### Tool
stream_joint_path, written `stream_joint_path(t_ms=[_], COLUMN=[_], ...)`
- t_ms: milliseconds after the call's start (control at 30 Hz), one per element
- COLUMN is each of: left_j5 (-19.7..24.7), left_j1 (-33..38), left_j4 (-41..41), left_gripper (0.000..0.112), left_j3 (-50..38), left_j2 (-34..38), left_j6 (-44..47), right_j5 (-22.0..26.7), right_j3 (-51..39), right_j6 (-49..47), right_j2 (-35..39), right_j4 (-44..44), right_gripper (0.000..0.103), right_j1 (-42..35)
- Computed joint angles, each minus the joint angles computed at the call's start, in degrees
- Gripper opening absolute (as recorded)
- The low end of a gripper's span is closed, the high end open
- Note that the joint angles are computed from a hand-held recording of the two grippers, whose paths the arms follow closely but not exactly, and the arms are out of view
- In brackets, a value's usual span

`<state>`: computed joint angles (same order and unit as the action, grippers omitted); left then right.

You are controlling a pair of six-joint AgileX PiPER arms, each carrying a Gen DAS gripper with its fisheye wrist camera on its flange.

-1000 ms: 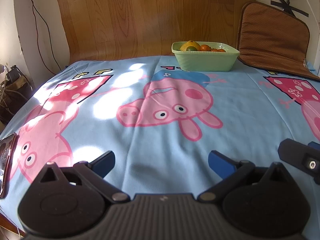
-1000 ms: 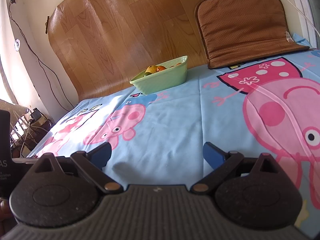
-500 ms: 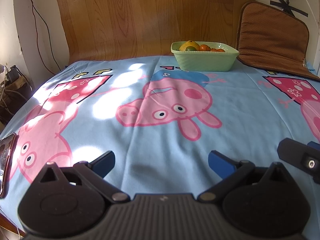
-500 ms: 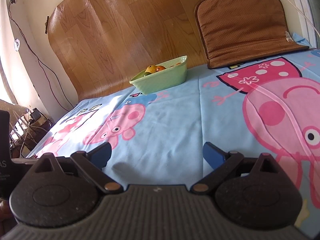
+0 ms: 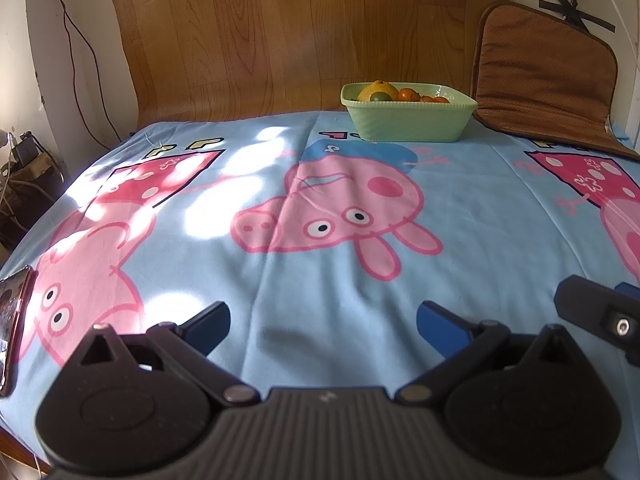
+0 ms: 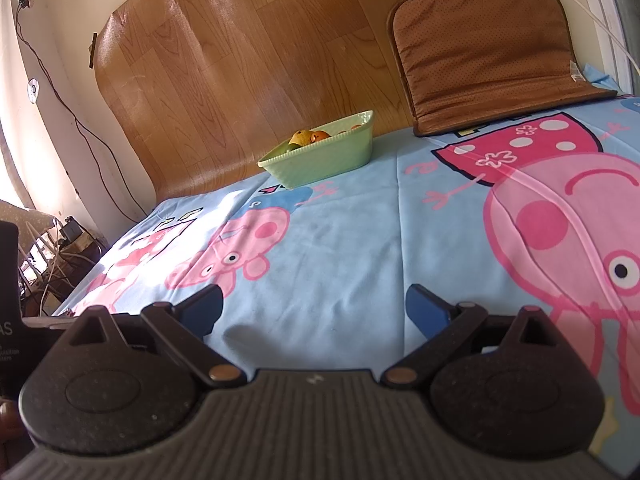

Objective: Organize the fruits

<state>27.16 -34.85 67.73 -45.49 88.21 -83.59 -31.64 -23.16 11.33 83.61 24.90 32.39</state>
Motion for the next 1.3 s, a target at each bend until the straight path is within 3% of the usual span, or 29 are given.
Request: stream_joint_path(t_ms=[933, 1300], left_j5=[0.1, 2.1], left_j1=[0.1, -0.9], left_j4=[0.6, 2.4], left_gripper=[0.103, 0.103], left_j3=[0.0, 0.1], left_j2=[0.0, -0.8], left_j6=[-0.3, -2.5], right_j5=[0.1, -2.3], right_j3=[0.0, 0.7], right_j6=[-0.1, -3.3], right_j2=[-0.1, -0.7], right_j4=[0.1, 3.2], right_gripper=[0.099, 0.099], right_j1=[0.0, 1.3])
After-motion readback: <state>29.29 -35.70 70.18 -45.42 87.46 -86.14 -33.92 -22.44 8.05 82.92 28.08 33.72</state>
